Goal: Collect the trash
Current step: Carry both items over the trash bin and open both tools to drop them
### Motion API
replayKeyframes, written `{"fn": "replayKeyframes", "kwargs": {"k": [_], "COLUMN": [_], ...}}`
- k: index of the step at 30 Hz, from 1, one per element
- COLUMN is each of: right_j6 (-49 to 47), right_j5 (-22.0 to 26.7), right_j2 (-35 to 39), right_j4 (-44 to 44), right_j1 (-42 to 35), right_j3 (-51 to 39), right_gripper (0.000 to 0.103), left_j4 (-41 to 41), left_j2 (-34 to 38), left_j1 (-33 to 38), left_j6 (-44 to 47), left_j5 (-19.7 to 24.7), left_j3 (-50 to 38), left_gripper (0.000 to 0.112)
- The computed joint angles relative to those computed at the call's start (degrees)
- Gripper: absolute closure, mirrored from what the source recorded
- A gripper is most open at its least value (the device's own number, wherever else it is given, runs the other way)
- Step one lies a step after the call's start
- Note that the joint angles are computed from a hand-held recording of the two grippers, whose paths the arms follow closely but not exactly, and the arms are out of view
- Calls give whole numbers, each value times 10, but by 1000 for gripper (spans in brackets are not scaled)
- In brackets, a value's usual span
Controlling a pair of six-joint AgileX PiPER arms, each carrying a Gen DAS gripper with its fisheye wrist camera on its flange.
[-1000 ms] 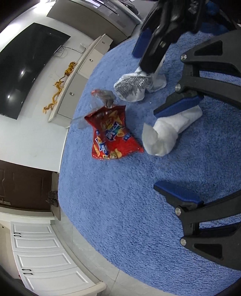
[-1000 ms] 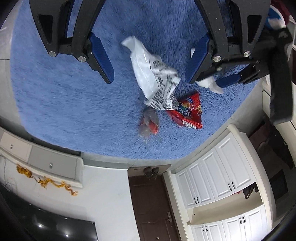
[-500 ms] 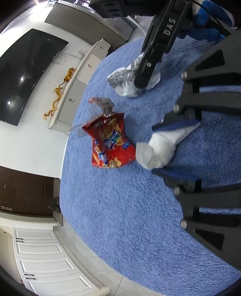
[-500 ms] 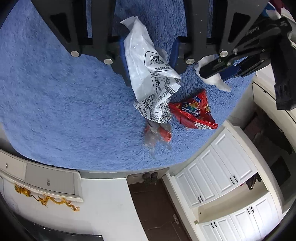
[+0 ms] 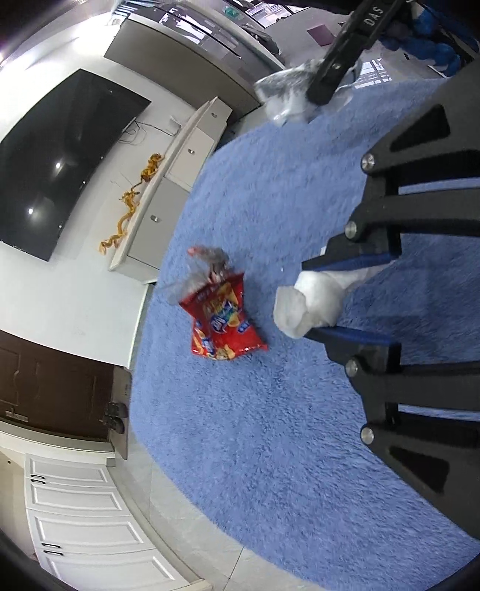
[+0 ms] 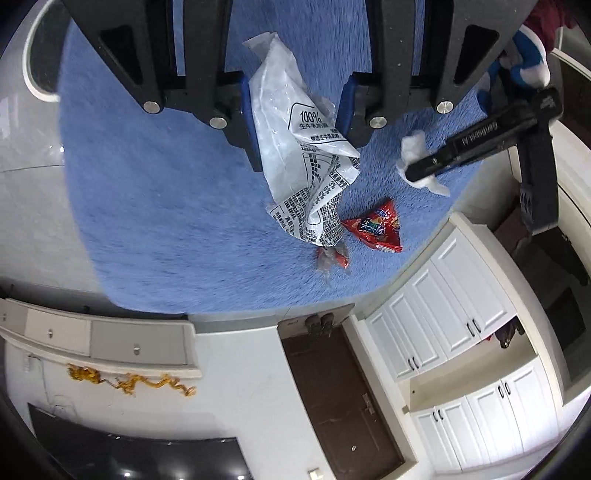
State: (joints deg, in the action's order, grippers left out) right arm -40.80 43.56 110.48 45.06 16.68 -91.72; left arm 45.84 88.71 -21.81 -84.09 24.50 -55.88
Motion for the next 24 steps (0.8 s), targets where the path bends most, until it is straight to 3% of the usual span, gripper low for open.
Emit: {"fn": "replayKeyframes", "kwargs": {"k": [14,24], "right_j6": [-136,-198], "right_j5": [-18,13], "right_j2": [-224,-279], "right_j4": [115,171], "right_j1": [-144,-278], "right_j3": [227,279], "right_gripper": [69,69], "left_j4": [74,73], "left_j2": [-88,-17], "left_j1": [-154,-234], "left_j6": [-60,-13], "left_j5": [190,251], "left_j3": [-51,-182], "left_gripper": [86,86]}}
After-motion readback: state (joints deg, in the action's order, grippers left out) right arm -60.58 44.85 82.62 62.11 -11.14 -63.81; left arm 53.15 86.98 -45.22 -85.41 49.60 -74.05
